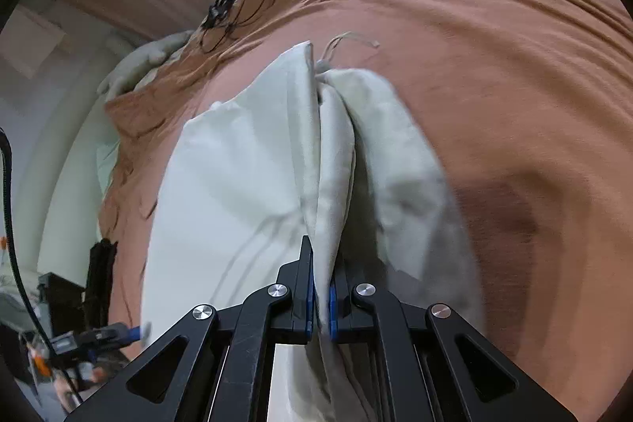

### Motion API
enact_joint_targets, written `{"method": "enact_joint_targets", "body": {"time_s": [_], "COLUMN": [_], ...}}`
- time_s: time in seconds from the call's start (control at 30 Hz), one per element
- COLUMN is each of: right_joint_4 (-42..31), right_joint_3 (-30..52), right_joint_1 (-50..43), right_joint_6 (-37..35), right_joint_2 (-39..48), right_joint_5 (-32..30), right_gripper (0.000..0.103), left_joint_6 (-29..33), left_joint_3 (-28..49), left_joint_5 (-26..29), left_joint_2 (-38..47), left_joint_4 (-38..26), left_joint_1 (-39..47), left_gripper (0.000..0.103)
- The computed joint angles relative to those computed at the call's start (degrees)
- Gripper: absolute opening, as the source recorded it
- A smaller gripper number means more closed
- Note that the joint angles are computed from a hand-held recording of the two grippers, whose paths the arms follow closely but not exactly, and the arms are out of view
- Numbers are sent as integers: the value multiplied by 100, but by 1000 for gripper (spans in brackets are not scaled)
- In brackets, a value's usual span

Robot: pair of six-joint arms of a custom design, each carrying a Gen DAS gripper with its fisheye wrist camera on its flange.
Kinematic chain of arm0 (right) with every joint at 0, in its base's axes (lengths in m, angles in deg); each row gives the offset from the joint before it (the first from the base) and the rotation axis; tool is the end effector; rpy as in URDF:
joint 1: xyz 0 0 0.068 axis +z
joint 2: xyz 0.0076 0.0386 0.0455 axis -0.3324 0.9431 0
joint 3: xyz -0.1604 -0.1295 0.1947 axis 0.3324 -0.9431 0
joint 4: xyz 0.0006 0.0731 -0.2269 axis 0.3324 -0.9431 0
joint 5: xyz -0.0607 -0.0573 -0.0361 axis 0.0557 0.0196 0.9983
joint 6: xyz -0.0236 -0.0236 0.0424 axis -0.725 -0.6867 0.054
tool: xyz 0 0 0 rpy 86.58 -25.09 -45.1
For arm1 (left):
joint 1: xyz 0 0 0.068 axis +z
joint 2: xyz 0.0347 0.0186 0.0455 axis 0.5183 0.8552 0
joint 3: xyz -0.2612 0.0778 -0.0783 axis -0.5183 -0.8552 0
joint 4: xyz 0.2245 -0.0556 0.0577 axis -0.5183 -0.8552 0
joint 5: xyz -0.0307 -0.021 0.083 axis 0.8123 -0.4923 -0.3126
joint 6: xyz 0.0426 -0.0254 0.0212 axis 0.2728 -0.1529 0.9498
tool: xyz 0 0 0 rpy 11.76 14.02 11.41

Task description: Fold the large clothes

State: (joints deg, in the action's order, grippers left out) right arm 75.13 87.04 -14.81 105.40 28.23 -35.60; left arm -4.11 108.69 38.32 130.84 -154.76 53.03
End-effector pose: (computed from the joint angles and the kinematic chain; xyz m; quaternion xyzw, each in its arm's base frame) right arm 0.2174 0.0247 0.1980 0.2652 0.8954 0.2233 0.2793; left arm 0.3172 0.1034 0.2357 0.0816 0.9355 -0.3402 0.0487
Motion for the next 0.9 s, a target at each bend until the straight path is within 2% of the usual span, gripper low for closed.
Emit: {"method": "enact_joint_targets", "body": {"time_s": [0.07, 0.13, 0.37, 0.57, 0.67, 0.73, 0.83, 0.9], "right_joint_4": [-54, -62, 303, 228, -143, -366, -792, -996], "right_joint_3": [-75, -154, -362, -583, -457, -419, -355, -309], "right_joint_1": [-187, -304, -509, -780, -839, -986, -1309, -1524], "right_joint_6": [-84, -152, -265, -356, -731, -868, -1101, -1245], "right_joint_2": [-95, -107, 129, -220, -186, -360, -744, -874], "right_joint_5": [-125, -203, -330, -611, -693, -779, -925, -965], "right_gripper": [5, 5, 5, 5, 5, 10, 27, 64], "left_joint_6": [-12, -76, -414, -468, -513, -546, -649, -786], "left_joint_3": [83, -8, -167, -60, -97, -75, -80, -75], "left_joint_5": [64, 65, -291, -369, -350, -371, -372, -361], "left_joint_2": [4, -104, 61, 176, 147, 200, 242, 242], "left_joint_4": [-39, 184, 730, 791, 858, 926, 1094, 1231], "left_joint_1": [-48, -96, -142, -77, -148, -225, -381, -516], "left_gripper": [75, 75, 75, 75, 75, 75, 75, 75]}}
